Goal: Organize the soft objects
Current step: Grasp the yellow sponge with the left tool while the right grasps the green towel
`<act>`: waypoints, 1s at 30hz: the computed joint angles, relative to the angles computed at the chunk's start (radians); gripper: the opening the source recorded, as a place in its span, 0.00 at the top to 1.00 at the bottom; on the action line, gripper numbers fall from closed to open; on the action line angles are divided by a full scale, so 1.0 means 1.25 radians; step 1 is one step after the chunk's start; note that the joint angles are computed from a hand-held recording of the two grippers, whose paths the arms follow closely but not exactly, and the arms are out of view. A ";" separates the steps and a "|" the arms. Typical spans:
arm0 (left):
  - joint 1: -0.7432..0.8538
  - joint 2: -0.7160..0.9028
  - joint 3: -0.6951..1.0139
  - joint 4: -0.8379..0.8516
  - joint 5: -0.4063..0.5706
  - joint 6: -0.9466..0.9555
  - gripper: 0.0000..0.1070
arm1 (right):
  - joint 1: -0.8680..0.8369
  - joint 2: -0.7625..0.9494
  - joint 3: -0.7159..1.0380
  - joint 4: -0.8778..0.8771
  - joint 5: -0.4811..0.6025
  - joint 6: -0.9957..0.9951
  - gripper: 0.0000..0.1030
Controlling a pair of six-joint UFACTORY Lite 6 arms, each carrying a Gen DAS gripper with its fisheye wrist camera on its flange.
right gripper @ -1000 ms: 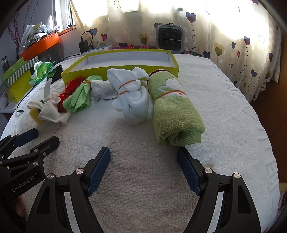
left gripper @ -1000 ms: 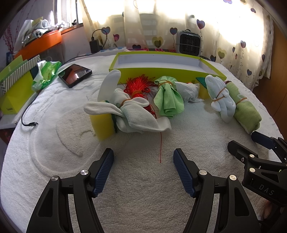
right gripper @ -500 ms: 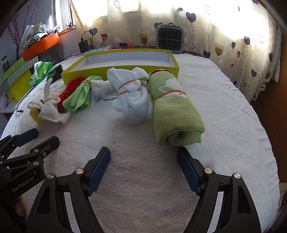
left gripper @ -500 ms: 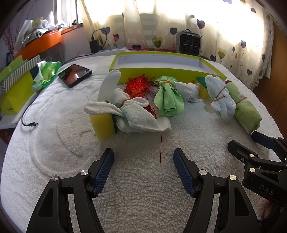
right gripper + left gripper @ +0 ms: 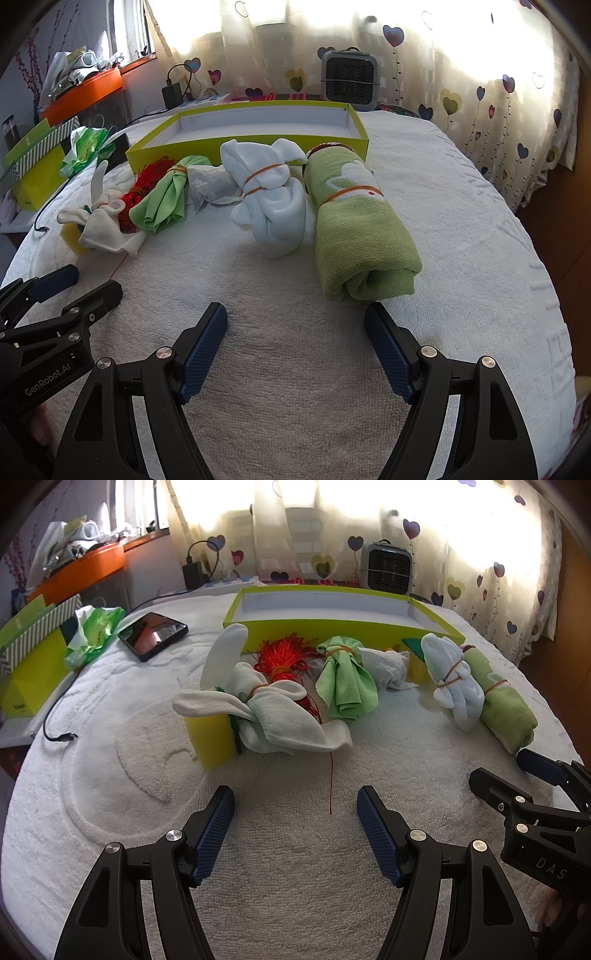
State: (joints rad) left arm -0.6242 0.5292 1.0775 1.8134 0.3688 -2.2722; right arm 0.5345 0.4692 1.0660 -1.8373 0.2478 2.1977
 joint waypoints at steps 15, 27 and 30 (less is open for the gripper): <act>0.121 -0.104 -0.090 0.352 -0.132 -0.279 0.36 | -0.079 -0.087 -0.072 -0.315 -0.015 0.263 0.25; 0.252 -0.100 -0.064 0.557 -0.187 -0.478 0.36 | -0.147 -0.033 0.024 -0.232 -0.070 0.157 0.25; 0.260 -0.065 -0.024 0.540 -0.204 -0.454 0.36 | -0.152 -0.016 0.045 -0.180 -0.080 0.096 0.25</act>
State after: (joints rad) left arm -0.2994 0.4485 1.0481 2.4890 0.1134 -2.8400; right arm 0.3445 0.4488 1.1217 -2.0617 0.1481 2.3178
